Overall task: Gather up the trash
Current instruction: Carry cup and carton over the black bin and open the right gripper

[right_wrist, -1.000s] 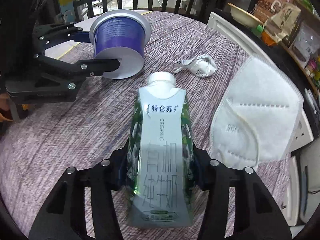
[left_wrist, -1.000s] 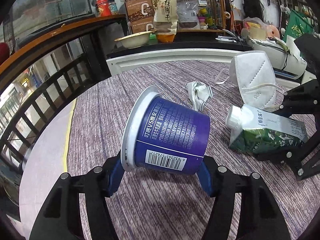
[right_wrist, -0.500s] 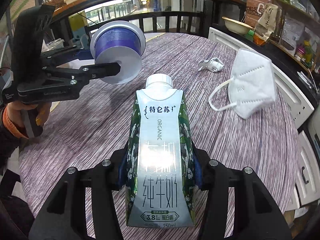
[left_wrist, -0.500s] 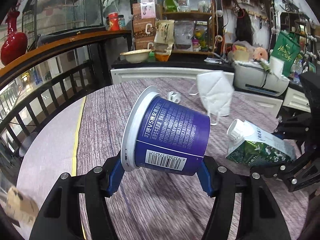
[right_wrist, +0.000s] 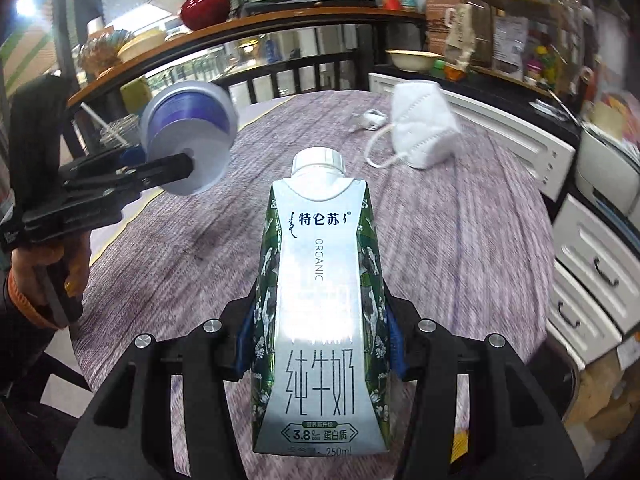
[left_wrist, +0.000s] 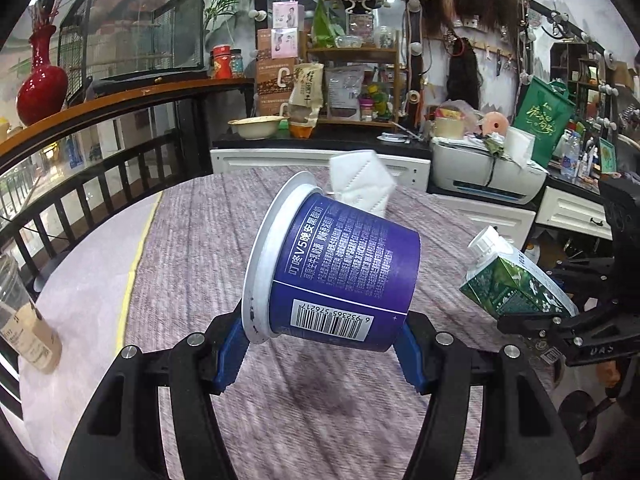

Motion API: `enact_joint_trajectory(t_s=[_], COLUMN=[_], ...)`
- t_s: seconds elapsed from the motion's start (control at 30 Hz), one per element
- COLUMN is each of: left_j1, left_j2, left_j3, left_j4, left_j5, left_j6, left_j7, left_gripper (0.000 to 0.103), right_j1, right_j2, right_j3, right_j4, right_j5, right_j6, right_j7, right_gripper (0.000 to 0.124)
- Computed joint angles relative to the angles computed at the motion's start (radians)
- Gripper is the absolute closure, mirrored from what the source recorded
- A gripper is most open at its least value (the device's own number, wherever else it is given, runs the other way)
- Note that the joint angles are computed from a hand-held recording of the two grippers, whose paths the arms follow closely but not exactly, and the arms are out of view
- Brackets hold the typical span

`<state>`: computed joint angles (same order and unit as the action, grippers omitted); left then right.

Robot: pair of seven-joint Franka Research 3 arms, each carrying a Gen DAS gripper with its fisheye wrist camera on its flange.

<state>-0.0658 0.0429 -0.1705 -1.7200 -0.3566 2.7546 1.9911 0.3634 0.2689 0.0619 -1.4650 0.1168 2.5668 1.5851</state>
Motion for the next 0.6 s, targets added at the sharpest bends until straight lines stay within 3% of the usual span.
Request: enact_joint_trajectory(t_s=[0.27,0.43,0.6], left_j1=[-0.049,-0.087,-0.123], left_j2=[-0.042,-0.054,-0.058], left_j3=[-0.017,-0.024,-0.029], left_j4=[-0.050,-0.072,-0.079], left_j5=[-0.130,-0.158,-0.194], left_j6=[0.021,0.052,0.049], left_j7=[0.082,0.098,0.107], left_gripper=[0.041,0.041,0.041], right_j1=[-0.023,-0.078,-0.135], right_j2=[-0.210,-0.286,-0.314], right_j3=[-0.039,-0.027,-0.006], right_j4=[-0.316,-0.434,-0.495], right_j5=[-0.133,-0.229,-0.363], right_j6=[0.192,0.223,0.195], right_j7=[0.246,0.410,0.577], right_gripper=[0.073,0.073,0.073])
